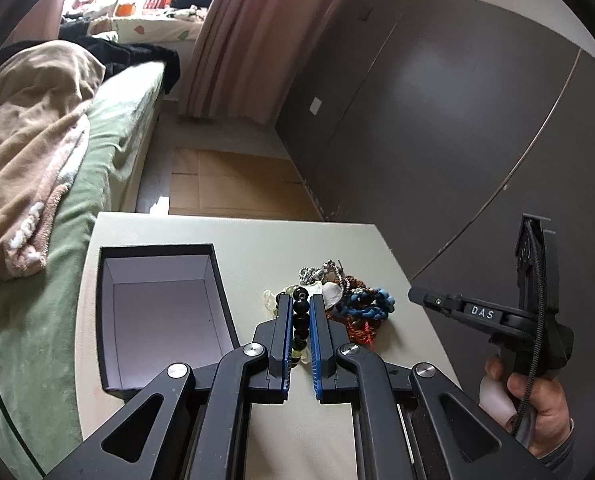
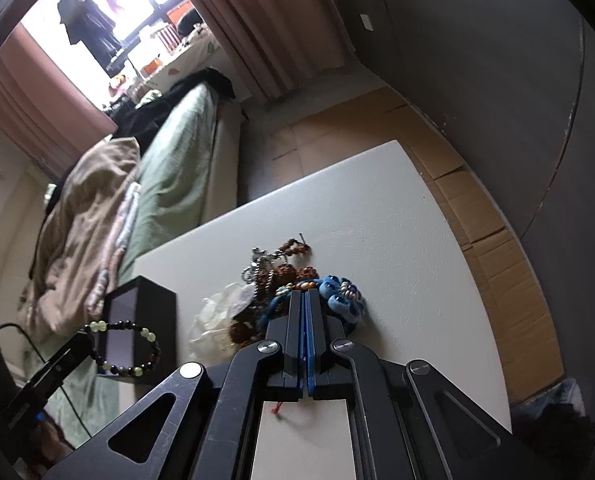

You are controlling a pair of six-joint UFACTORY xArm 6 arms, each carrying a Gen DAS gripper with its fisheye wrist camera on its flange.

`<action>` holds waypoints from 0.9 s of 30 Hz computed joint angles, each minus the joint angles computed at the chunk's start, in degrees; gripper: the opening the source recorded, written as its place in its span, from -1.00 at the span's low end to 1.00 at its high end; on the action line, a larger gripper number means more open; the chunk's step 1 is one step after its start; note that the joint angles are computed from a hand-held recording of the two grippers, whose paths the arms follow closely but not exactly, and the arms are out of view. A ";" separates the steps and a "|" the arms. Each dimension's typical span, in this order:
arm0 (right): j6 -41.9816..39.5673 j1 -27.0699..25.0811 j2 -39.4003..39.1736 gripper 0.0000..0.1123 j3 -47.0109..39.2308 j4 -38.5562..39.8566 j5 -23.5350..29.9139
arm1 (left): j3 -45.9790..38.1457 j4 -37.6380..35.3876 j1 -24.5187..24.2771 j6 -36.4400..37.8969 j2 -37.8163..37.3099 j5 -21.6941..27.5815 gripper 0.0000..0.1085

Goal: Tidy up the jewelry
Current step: 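Carry the black bracelet into the box with the left gripper while the right grasps the blue bracelet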

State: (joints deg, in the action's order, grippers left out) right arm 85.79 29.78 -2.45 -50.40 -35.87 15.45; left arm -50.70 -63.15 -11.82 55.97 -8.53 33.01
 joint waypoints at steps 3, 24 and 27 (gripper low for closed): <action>2.82 0.58 -1.00 -0.96 0.78 -2.72 -1.09 | 0.93 0.02 0.82 0.50 -1.18 0.36 -0.85; 4.72 -2.33 6.93 0.06 -2.48 -1.18 -0.66 | -1.56 -0.86 7.69 -0.05 0.04 2.58 -0.86; 6.70 -2.61 7.95 -0.07 -3.30 -3.42 0.13 | -2.33 -0.86 7.95 -0.21 0.86 2.48 -0.86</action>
State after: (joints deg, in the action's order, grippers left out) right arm 92.49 27.17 5.50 -53.69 -39.29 15.58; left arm -53.03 -64.00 -3.88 55.75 -7.67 35.48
